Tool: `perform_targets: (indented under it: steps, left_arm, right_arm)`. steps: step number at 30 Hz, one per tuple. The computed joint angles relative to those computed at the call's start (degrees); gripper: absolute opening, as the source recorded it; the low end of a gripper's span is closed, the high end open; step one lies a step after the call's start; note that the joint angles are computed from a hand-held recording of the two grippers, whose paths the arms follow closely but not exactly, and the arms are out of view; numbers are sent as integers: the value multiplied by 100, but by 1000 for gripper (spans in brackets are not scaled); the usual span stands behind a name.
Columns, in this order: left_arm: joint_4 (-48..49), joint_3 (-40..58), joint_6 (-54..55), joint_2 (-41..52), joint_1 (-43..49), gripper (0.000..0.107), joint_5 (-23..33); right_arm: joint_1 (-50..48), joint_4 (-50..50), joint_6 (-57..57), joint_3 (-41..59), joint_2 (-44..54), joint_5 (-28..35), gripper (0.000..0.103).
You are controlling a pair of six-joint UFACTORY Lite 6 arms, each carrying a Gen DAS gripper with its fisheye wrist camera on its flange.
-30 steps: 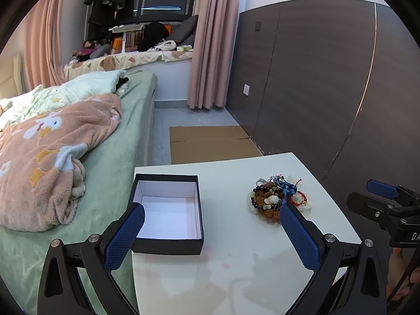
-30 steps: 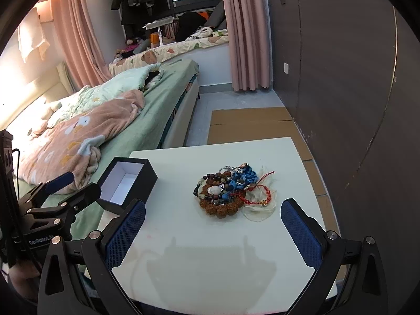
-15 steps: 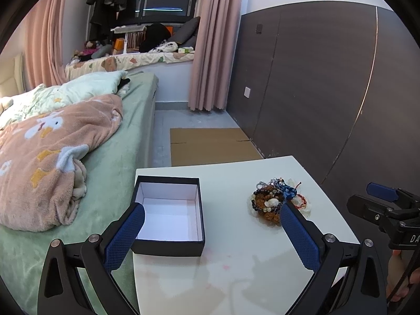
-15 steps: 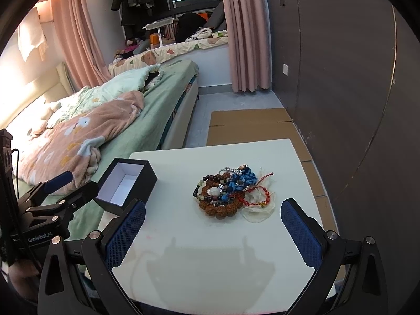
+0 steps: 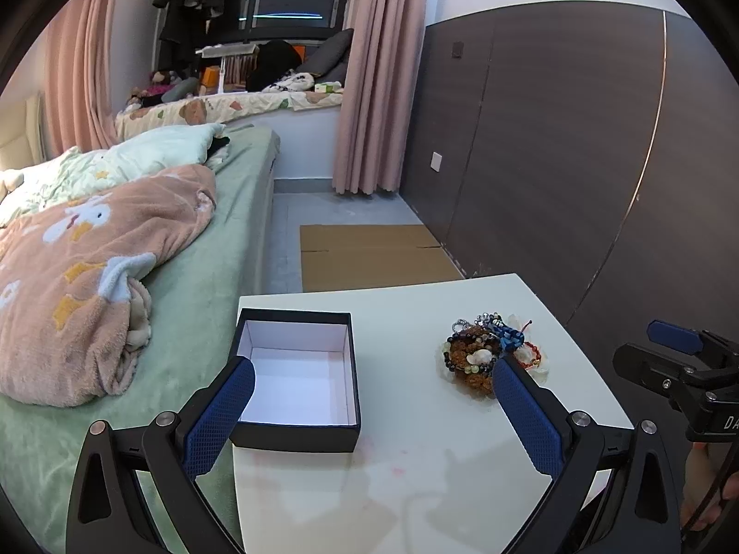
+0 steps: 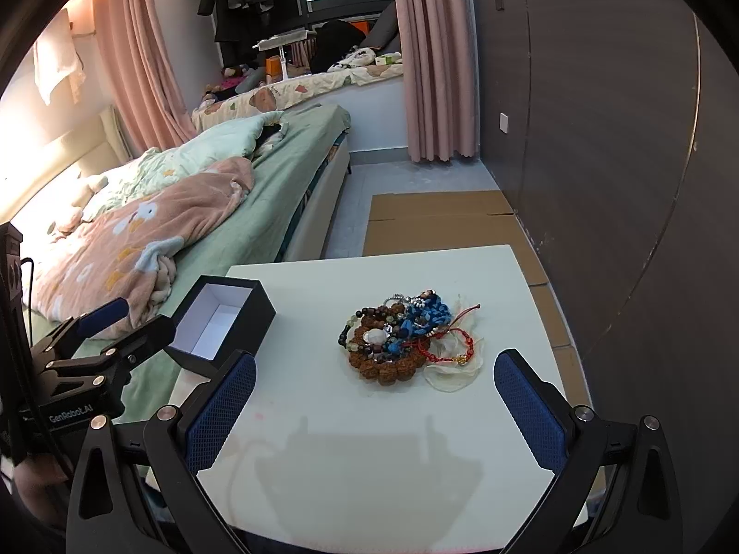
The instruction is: Organize jewelry
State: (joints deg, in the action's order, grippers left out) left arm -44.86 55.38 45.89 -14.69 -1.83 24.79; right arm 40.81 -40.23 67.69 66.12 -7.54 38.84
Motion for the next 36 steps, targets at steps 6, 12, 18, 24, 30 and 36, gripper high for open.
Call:
perform_targets:
  steps: [6, 12, 18, 24, 30, 36]
  left_arm:
    - [-14, 4, 34, 3, 3, 103, 10]
    - [8, 9, 8, 7, -10, 103, -5]
    - [33, -21, -39, -30, -24, 103, -22]
    - [-28, -56, 16, -76, 6, 103, -8]
    - [-16, 45, -43, 21, -68, 103, -28]
    - [-83, 393, -195, 484, -273, 103, -131]
  right_arm:
    - [14, -2, -17, -4, -6, 19, 103]
    - [20, -8, -13, 7, 3, 28, 103]
    - [37, -30, 17, 1, -2, 34, 103]
    - [34, -20, 17, -3, -6, 32, 103]
    - [-66, 67, -14, 17, -4, 2, 103]
    - [-646, 575, -197, -27, 5, -313, 103]
